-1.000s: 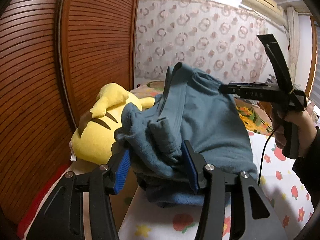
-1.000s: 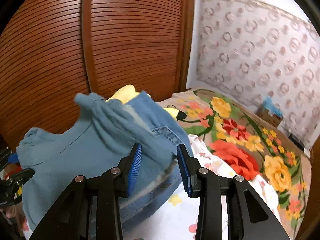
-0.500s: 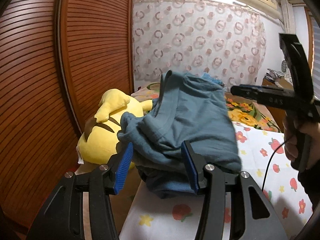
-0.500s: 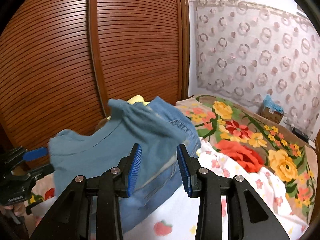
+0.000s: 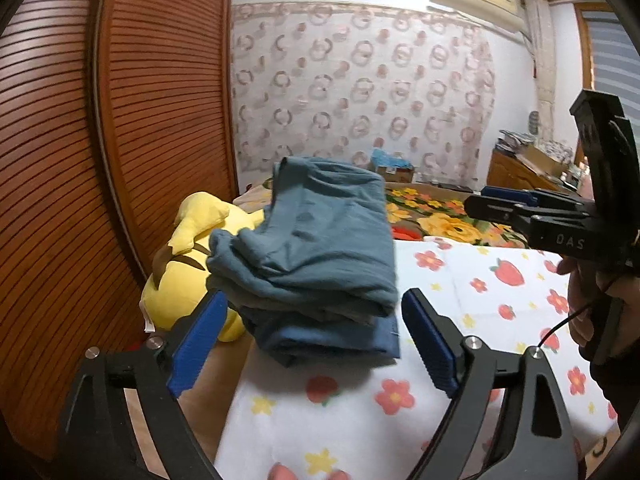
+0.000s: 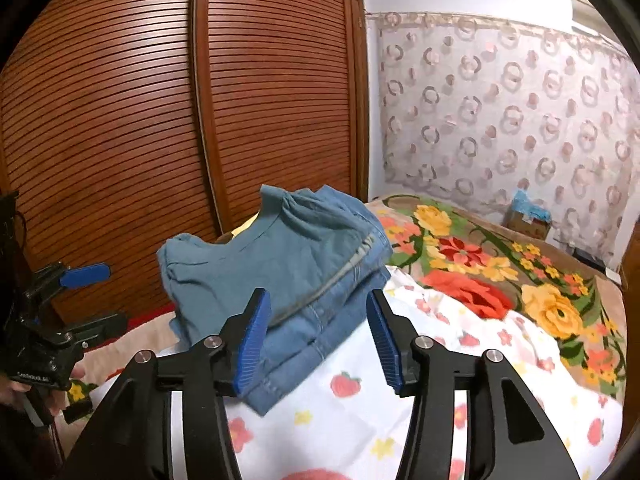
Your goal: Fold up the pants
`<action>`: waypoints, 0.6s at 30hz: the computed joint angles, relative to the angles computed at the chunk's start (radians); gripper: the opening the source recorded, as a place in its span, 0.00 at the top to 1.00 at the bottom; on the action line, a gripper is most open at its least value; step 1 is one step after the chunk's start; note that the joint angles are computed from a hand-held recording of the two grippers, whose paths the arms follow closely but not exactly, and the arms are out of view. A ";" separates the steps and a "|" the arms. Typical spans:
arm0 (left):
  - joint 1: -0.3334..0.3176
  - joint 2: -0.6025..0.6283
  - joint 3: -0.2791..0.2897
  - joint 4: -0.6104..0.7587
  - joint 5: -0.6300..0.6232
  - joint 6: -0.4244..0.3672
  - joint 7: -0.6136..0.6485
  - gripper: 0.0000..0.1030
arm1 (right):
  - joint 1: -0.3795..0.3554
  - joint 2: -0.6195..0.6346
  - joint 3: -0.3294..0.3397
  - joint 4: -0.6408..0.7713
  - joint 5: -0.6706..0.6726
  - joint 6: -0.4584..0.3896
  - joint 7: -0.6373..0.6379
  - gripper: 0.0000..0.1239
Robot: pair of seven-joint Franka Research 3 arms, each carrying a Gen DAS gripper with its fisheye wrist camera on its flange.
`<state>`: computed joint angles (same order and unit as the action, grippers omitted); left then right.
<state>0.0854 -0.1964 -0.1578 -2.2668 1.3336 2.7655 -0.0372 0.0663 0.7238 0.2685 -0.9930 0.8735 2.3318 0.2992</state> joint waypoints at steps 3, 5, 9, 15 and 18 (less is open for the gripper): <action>-0.009 -0.015 -0.004 -0.012 -0.012 0.018 0.018 0.13 | -0.019 -0.080 0.001 -0.125 0.039 0.053 -0.035 0.52; -0.012 -0.026 -0.014 -0.019 0.001 0.020 0.018 0.13 | -0.026 -0.146 -0.004 -0.227 0.073 0.109 -0.058 0.51; -0.022 -0.043 -0.026 -0.034 0.008 0.032 0.017 0.13 | -0.040 -0.249 -0.024 -0.374 0.146 0.142 -0.088 0.49; -0.035 -0.062 -0.051 -0.052 0.032 0.031 -0.008 0.13 | -0.048 -0.405 -0.072 -0.585 0.284 0.171 -0.149 0.47; -0.044 -0.068 -0.059 -0.060 0.057 0.036 -0.045 0.13 | -0.034 -0.482 -0.111 -0.681 0.342 0.198 -0.169 0.47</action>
<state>0.0411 -0.2640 -0.2170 -2.3268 1.3910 2.8020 -0.0820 0.0325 0.2422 0.1574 -1.6739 1.2153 2.5296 0.1301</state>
